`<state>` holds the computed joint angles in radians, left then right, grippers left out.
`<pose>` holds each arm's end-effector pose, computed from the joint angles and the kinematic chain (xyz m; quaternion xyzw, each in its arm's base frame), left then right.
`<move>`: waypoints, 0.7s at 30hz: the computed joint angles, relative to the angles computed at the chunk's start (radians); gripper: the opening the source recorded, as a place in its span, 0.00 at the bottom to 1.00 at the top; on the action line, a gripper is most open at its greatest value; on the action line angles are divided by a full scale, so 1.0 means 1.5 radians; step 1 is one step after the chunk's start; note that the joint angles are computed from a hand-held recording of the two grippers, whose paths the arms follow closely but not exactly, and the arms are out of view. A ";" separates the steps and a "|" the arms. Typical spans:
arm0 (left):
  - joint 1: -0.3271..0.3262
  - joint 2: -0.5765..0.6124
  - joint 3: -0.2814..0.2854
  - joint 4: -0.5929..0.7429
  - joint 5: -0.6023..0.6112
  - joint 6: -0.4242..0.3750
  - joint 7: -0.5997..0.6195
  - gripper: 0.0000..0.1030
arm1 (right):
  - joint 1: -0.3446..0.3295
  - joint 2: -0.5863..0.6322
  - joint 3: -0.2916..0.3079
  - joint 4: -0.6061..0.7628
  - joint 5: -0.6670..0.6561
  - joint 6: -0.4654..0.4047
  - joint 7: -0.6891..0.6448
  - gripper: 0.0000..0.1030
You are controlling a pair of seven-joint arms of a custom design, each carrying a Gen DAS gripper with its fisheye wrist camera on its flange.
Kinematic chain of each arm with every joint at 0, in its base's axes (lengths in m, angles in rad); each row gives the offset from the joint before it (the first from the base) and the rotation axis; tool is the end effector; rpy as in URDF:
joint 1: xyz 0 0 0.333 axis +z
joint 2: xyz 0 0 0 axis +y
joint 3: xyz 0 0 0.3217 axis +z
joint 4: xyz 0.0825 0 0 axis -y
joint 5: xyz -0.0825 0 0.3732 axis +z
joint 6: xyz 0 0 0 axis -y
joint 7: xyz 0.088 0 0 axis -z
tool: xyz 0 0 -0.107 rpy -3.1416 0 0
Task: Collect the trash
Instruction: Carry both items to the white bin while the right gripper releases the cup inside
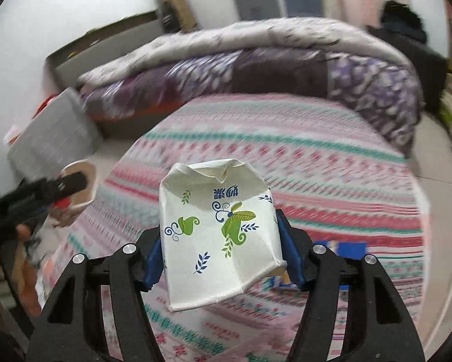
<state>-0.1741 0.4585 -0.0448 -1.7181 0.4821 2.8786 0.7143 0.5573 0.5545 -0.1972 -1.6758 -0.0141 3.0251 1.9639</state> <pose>0.6813 -0.1738 0.4108 -0.7306 0.5804 -0.2937 0.2077 0.6657 0.2808 0.3933 -0.6671 0.6325 -0.1970 0.3406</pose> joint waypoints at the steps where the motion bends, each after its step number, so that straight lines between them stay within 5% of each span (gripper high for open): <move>1: -0.025 -0.002 0.027 0.001 0.030 0.007 -0.028 0.85 | 0.021 -0.003 -0.028 -0.006 -0.005 0.005 0.023 0.60; 5: -0.106 -0.008 0.109 0.011 0.170 0.022 -0.158 0.85 | 0.103 -0.010 -0.140 -0.031 -0.040 0.018 0.121 0.61; 9: -0.152 -0.005 0.140 0.037 0.293 0.007 -0.259 0.85 | 0.176 -0.012 -0.241 -0.051 -0.085 0.025 0.210 0.61; 15: -0.157 0.012 0.113 0.080 0.382 -0.011 -0.316 0.85 | 0.270 -0.019 -0.369 -0.092 -0.147 0.034 0.308 0.62; 21: -0.142 0.036 0.063 0.120 0.385 -0.025 -0.303 0.85 | 0.304 -0.041 -0.424 -0.133 -0.183 0.030 0.357 0.63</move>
